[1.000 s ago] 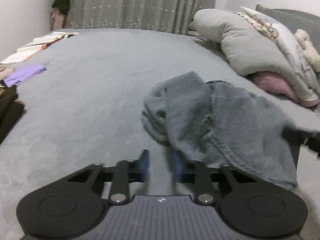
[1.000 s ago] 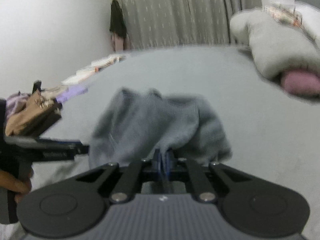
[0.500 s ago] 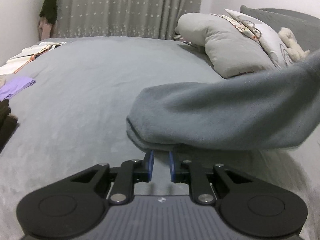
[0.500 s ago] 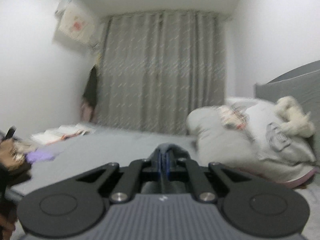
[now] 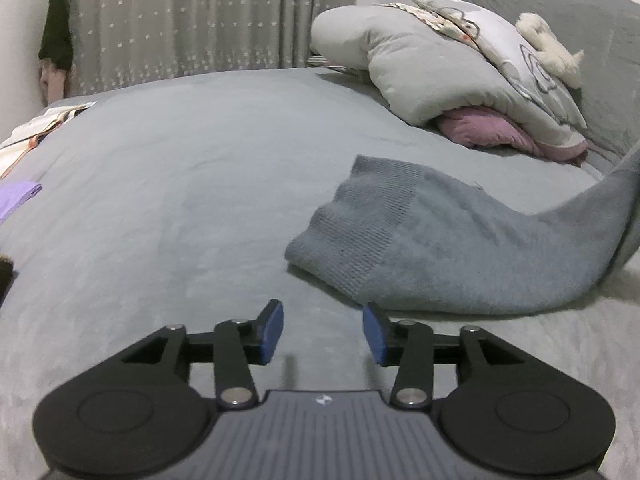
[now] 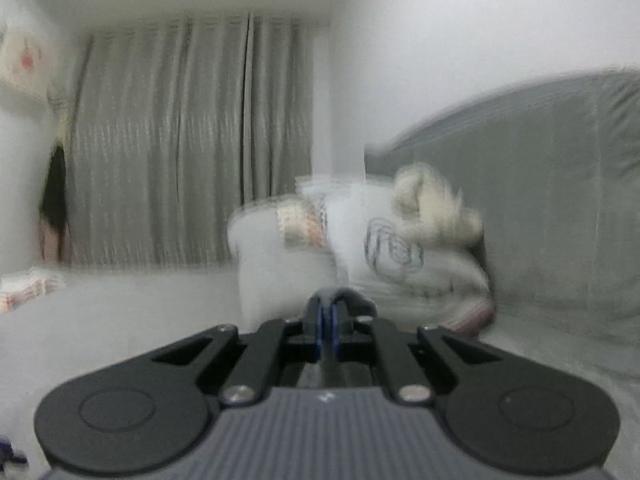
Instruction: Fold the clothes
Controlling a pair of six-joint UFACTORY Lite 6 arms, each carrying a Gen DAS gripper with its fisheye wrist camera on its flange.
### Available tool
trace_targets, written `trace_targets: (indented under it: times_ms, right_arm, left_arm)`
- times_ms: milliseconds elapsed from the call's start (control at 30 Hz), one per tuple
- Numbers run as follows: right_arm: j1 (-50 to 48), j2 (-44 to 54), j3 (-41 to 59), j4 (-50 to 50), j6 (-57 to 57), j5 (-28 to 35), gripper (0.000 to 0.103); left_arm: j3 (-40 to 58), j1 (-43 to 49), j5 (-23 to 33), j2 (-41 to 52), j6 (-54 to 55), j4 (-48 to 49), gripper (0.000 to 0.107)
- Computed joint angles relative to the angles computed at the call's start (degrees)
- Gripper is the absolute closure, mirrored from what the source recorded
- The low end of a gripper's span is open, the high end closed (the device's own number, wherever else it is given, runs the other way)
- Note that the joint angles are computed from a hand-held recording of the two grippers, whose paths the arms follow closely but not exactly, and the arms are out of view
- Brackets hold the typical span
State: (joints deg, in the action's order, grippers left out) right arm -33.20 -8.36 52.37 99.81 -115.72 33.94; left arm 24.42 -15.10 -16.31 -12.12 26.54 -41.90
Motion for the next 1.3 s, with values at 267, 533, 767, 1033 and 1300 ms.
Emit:
trace_targets:
  times_ms: [267,533,767,1033,1300]
  right_arm:
    - [-2.08,6.96,5.35,-17.31,10.87,5.2,0.064]
    - [-5.13,16.97,14.83,-23.48,17.3,3.45,0.026]
    - [-4.13,37.7,33.42,-49.69,46.24,-0.06,0.035]
    - [-10.69,29.96,28.0,-34.42,31.06,32.08,0.096]
    - [3.29,-2.78,-5.02,-39.99,8.71,47.09,0.097]
  left_arm:
    - [1.05,0.35,-1.66,2.28,-1.95,7.02,0.046]
    - [3.66,-2.93,-3.15,5.59,0.42,2.88,0.039]
    - [5.33,-19.68,-11.34,7.91,18.08,-19.28,0.038]
    - [2.35,-28.74,-14.5,0.05,25.87,-28.7,0.038]
    - [-8.15,-14.38,-5.4,-29.55,47.61,-49.54,0.036]
